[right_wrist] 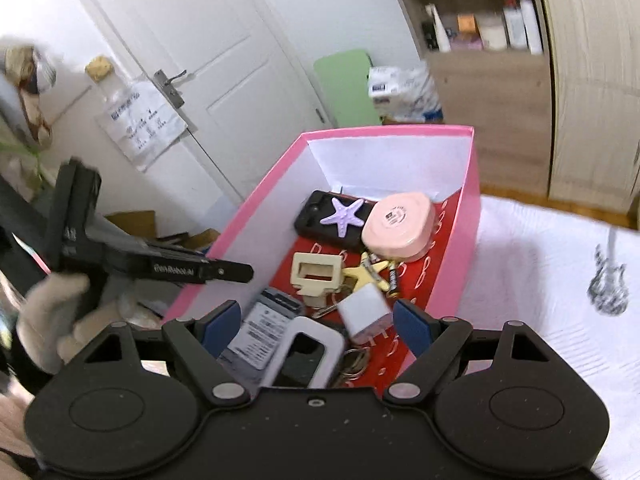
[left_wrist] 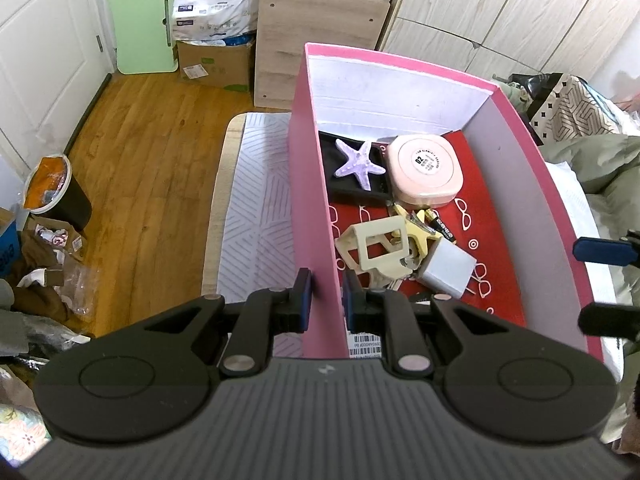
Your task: Organize rigid objects
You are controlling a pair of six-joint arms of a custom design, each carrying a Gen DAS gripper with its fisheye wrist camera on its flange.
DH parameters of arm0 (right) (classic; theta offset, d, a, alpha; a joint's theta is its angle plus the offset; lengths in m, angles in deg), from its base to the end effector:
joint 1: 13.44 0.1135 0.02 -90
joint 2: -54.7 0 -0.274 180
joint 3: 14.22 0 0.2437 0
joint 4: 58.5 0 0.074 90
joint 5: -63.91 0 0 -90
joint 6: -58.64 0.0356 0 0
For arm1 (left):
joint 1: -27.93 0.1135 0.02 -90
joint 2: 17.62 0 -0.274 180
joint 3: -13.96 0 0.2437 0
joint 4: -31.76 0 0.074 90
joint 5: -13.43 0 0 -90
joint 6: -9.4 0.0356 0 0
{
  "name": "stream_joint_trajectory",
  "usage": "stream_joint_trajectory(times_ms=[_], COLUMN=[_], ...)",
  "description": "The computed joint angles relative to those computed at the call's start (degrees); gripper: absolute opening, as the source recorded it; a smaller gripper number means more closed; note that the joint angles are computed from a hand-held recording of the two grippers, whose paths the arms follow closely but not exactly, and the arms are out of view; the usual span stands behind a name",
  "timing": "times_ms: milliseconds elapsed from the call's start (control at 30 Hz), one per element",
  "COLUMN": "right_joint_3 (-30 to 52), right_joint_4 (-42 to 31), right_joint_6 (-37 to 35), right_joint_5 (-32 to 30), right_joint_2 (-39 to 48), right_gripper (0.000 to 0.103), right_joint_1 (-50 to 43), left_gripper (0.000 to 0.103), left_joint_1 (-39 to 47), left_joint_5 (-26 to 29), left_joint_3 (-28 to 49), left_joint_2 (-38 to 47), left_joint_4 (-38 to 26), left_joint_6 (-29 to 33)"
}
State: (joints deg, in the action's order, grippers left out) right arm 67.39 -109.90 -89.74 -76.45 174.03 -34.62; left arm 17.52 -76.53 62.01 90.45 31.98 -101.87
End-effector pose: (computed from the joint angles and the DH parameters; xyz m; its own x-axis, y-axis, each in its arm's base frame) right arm 0.3348 -0.1003 0.1066 -0.6757 -0.3208 -0.6637 -0.6789 0.6217 0.3906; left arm 0.2773 -0.0510 0.0682 -0.8578 -0.2112 -0.4685 -0.1397 0.9731 -0.1830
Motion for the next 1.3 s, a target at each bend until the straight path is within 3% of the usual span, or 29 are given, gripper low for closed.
stream_joint_trajectory(times_ms=[200, 400, 467, 533, 667, 767, 867, 933, 1100, 1300], right_joint_3=[-6.33, -16.23, -19.39, -20.18, -20.48, -22.09, -20.27, -19.12, -20.62, -17.73], right_joint_4=[8.42, 24.58, 28.09, 27.1, 23.92, 25.56, 21.27, 18.54, 20.12, 13.1], right_joint_6=[-1.74, 5.87, 5.57, 2.54, 1.15, 1.79, 1.59, 0.29, -0.63, -5.54], right_joint_5=[0.38, 2.5, 2.64, 1.12, -1.09, -0.88, -1.31, -2.38, -3.38, -4.08], right_joint_2=[-3.58, -8.8, -11.3, -12.63, -14.5, -16.64, -16.93, -16.83, -19.63, -19.07], right_gripper=[0.087, 0.087, 0.087, 0.087, 0.087, 0.087, 0.087, 0.087, 0.087, 0.087], right_joint_1=[0.24, 1.2, 0.74, -0.34, -3.13, -5.31, -7.71, -9.66, -14.38, -19.62], left_gripper=[0.015, 0.016, 0.021, 0.039, 0.045, 0.061, 0.07, 0.081, 0.088, 0.091], left_joint_1=[-1.35, -5.84, -7.82, -9.54, -14.63, -18.09, -22.64, -25.32, -31.34, -38.91], left_joint_5=[-1.63, -7.09, -9.57, -11.2, -15.14, -16.73, -21.28, -23.43, -27.13, -32.19], left_joint_3=[-0.28, -0.95, -1.4, -1.94, -2.23, -0.86, 0.1, 0.51, 1.65, 2.78], left_joint_2=[-0.84, -3.34, -5.12, -7.46, -12.45, -15.72, -18.04, -19.33, -19.47, -17.43], left_joint_4=[-0.84, -3.67, -4.88, -6.57, -11.07, -15.93, -18.89, -20.51, -22.81, -25.95], left_joint_6=[-1.13, -3.42, -4.49, -6.1, -8.41, -9.78, -11.88, -13.82, -19.17, -28.22])
